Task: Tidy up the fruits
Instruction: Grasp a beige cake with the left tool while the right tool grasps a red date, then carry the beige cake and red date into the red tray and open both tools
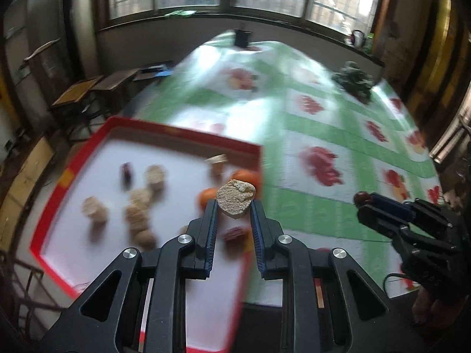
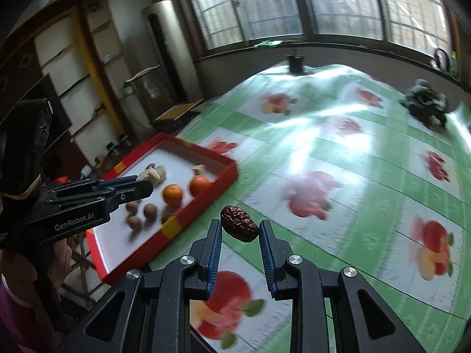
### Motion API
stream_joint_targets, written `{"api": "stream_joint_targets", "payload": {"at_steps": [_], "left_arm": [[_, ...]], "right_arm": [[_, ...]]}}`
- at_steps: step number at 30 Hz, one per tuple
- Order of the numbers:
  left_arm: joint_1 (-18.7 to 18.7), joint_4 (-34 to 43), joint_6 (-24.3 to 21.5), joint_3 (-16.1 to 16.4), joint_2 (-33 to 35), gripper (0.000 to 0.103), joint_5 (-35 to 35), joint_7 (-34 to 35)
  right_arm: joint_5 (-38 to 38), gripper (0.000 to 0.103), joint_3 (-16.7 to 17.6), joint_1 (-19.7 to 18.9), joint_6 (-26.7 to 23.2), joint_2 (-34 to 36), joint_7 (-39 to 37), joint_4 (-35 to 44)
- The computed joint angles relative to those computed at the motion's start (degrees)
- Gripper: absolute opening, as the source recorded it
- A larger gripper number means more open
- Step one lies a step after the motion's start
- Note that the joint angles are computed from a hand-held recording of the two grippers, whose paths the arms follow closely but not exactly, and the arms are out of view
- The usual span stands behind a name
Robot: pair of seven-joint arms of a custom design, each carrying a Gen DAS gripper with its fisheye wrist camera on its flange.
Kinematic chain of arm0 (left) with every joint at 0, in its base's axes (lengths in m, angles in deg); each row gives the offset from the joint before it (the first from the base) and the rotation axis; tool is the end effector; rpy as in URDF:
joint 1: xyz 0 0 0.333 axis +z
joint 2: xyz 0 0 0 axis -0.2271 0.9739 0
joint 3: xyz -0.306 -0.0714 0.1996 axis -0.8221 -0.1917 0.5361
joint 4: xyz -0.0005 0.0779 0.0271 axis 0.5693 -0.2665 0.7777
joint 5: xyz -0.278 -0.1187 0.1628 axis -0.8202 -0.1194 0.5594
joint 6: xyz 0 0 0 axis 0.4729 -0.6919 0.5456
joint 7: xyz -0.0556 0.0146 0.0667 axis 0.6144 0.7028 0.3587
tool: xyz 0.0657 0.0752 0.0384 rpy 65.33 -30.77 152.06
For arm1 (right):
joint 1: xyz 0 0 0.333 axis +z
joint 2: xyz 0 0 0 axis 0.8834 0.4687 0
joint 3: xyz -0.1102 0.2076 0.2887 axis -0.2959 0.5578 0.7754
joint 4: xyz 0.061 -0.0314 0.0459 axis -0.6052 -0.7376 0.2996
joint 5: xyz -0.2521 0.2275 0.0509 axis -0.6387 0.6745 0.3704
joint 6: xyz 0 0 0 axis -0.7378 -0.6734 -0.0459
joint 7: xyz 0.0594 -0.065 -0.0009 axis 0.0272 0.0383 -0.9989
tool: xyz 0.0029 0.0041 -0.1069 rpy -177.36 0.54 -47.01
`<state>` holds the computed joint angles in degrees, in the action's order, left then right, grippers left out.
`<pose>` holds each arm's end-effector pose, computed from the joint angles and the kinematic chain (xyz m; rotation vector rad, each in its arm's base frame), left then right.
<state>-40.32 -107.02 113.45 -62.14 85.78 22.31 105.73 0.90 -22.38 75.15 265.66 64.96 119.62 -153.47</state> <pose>0.6146 -0.2508 0.4002 -1.6613 2.0548 -0.8519 0.5724 0.2314 0.3899 -1.7883 1.4788 -0.3920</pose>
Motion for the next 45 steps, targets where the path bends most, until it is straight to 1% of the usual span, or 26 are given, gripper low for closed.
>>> {"api": "stream_joint_targets", "payload": {"at_steps": [2, 3, 7, 10, 12, 16, 19, 21, 22, 25, 26, 28, 33, 35, 41, 45], "left_arm": [[-1.59, -1.62, 0.42, 3.22, -0.35, 0.021, -0.06, -1.4], [-1.95, -2.07, 0.47, 4.05, -0.44, 0.021, -0.06, -1.82], [-4.53, -4.05, 1.01, 9.12, -0.22, 0.021, 0.06, -4.21], [-4.96, -4.12, 0.75, 10.39, 0.43, 0.021, -0.09, -5.15], [-6.91, -4.06, 0.97, 12.83, 1.17, 0.022, 0.18, -6.24], [-7.43, -3.79, 1.44, 13.69, 2.05, 0.021, -0.07, -6.71], [-9.06, -3.28, 1.4, 15.79, 3.07, 0.022, -0.24, -7.19], [-8.08, -2.99, 1.31, 14.77, 3.29, 0.021, -0.52, -7.01], [-8.14, -2.8, 1.24, 14.91, 3.59, 0.021, -0.64, -7.13], [-10.41, -2.26, 1.52, 17.63, 4.75, 0.022, -0.65, -8.16], [-10.68, -1.97, 1.56, 18.06, 5.05, 0.022, -0.75, -8.24], [-9.94, -1.41, 1.47, 17.27, 5.28, 0.021, -1.09, -8.11], [-10.65, -0.97, 1.77, 17.99, 5.85, 0.021, -1.39, -8.01], [-10.19, -0.75, 1.77, 17.48, 5.92, 0.022, -1.61, -7.75], [-10.0, -0.57, 1.63, 17.24, 5.93, 0.022, -1.91, -7.55], [-9.62, -0.11, 1.41, 16.85, 6.09, 0.022, -2.01, -7.51]], "right_arm": [[-1.22, 0.025, 2.5, -1.41, -1.32, 1.28, -0.09, 2.09], [-1.8, 0.025, 3.75, -2.13, -2.14, 1.98, -0.2, 3.23], [-3.12, 0.025, 8.5, -4.39, -6.05, 5.26, -1.69, 8.42], [-2.95, 0.025, 11.19, -5.62, -8.05, 7.16, -3.43, 11.13], [-2.42, 0.025, 12.5, -6.09, -9.33, 8.41, -4.82, 12.89], [-0.28, 0.025, 13.26, -5.28, -11.59, 10.12, -7.07, 15.82], [1.32, 0.025, 14.54, -5.44, -12.5, 11.44, -8.82, 17.72], [2.32, 0.025, 14.63, -4.92, -13.12, 12.15, -9.79, 18.92], [2.74, 0.025, 14.82, -4.73, -13.52, 12.59, -10.37, 19.66], [4.01, 0.025, 14.83, -3.91, -14.73, 13.53, -11.92, 21.5], [4.49, 0.025, 14.9, -3.74, -15.11, 13.82, -12.4, 22.02], [5.38, 0.025, 14.81, -3.12, -16.08, 14.63, -13.4, 23.52], [7.55, 0.025, 13.75, -1.36, -18.3, 16.06, -15.31, 26.5], [8.3, 0.025, 13.04, -0.53, -19.01, 16.42, -15.93, 27.43], [10.38, 0.025, 11.96, 1.1, -21.07, 17.99, -17.74, 30.58], [10.97, 0.025, 9.67, 3.21, -21.36, 18.76, -17.83, 32.4]]}}
